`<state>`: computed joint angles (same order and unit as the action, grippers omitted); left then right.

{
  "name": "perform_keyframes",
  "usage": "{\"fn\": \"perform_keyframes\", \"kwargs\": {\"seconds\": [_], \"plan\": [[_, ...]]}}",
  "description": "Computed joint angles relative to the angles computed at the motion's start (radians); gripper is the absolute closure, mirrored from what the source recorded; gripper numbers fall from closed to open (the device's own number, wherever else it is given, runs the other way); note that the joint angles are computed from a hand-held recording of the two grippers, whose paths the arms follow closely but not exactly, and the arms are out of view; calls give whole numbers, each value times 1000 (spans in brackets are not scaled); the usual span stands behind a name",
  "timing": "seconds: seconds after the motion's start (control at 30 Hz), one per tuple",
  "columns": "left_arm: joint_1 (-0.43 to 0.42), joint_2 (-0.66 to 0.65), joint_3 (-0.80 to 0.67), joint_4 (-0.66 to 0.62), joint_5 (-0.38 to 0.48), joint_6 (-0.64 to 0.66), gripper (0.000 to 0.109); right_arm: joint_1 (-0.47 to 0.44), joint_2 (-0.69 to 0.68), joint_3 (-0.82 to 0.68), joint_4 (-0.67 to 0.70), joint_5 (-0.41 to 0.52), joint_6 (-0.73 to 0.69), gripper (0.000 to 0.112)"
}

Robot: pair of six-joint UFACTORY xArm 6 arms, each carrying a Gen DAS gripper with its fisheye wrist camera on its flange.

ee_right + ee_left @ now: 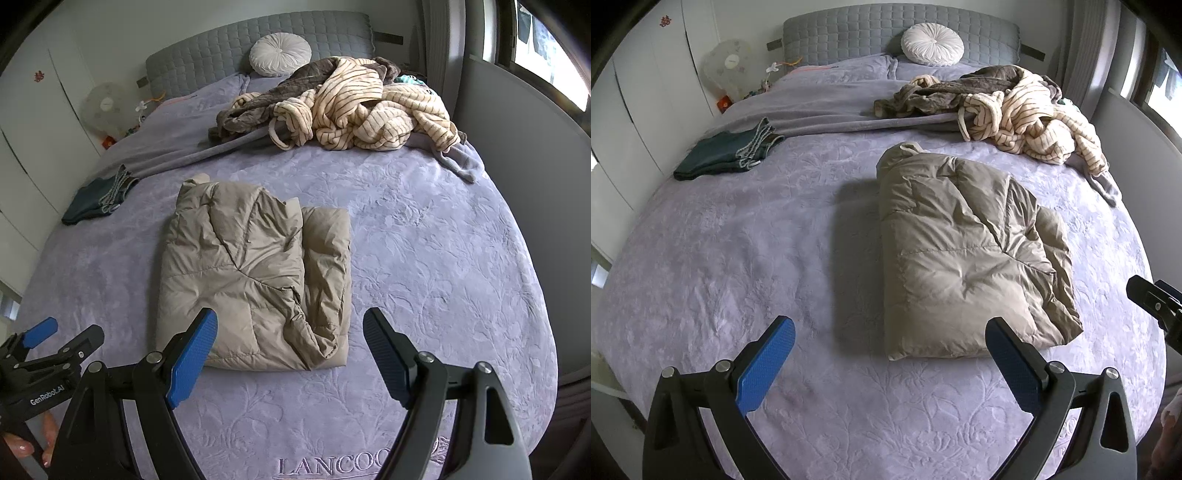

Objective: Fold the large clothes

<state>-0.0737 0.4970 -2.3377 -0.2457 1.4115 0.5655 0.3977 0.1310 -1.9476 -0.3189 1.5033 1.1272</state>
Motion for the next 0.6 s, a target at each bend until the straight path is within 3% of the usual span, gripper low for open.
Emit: {"fn": "perform_keyframes", "kwargs": {"seconds": [0.6], "plan": [[0,-4,4,0,0,2,6,4,7,-14,-5,4,-2,29]]}}
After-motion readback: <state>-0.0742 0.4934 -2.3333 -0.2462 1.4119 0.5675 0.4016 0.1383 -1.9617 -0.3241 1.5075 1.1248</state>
